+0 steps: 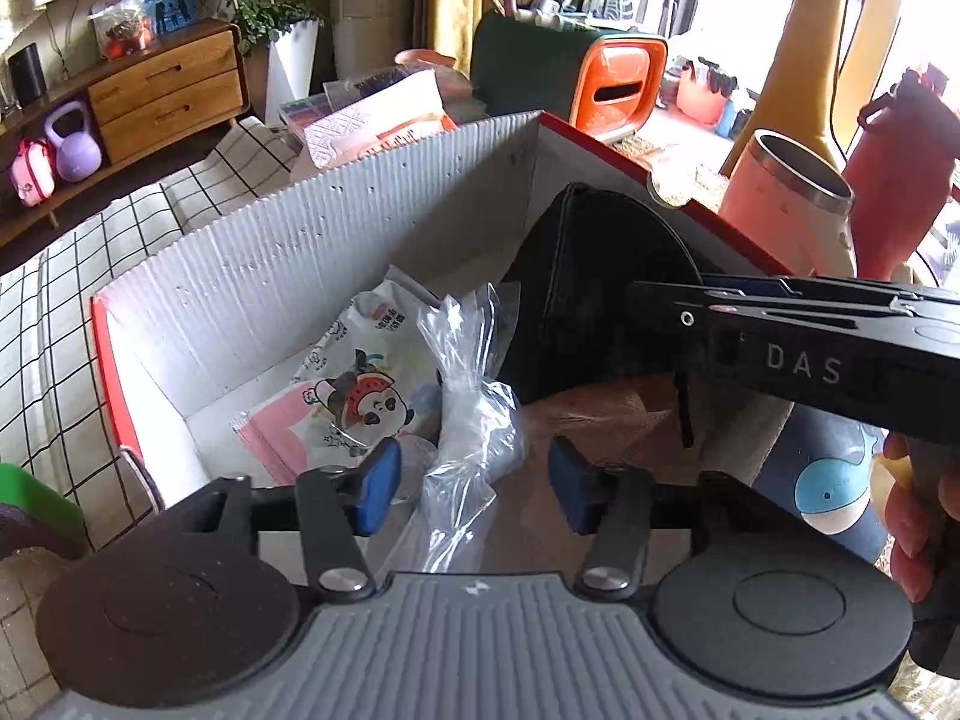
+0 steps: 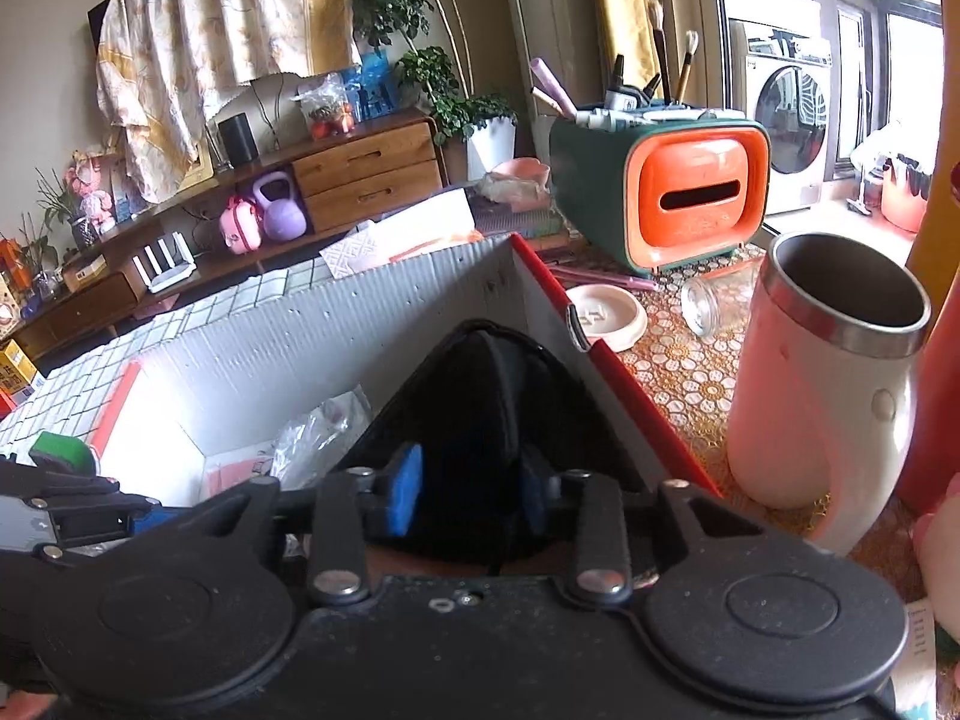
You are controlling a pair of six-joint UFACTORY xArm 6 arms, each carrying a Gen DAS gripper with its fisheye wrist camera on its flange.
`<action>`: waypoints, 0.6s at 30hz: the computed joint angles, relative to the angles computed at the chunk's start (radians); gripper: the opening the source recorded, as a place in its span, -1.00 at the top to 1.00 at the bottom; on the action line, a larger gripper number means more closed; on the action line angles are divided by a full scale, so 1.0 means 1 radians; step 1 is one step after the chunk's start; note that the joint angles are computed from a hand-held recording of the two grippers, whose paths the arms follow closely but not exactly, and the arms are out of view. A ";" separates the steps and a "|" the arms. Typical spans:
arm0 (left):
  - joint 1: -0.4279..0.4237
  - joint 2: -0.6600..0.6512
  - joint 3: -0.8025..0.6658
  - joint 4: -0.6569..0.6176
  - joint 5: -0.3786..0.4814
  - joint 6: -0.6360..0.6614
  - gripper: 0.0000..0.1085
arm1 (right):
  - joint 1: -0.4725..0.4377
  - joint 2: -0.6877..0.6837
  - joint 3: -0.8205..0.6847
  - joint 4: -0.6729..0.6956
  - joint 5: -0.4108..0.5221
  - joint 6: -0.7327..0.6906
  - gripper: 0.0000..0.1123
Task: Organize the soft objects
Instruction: 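Lower the mask into the box with the right gripper while the left gripper releases the bag inside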
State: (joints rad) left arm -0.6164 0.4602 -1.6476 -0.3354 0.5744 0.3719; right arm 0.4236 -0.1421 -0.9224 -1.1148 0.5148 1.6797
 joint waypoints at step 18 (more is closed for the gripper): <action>0.017 -0.234 0.258 -0.101 -0.142 0.127 -0.13 | 0.101 -0.085 0.007 0.020 0.100 -0.031 -0.14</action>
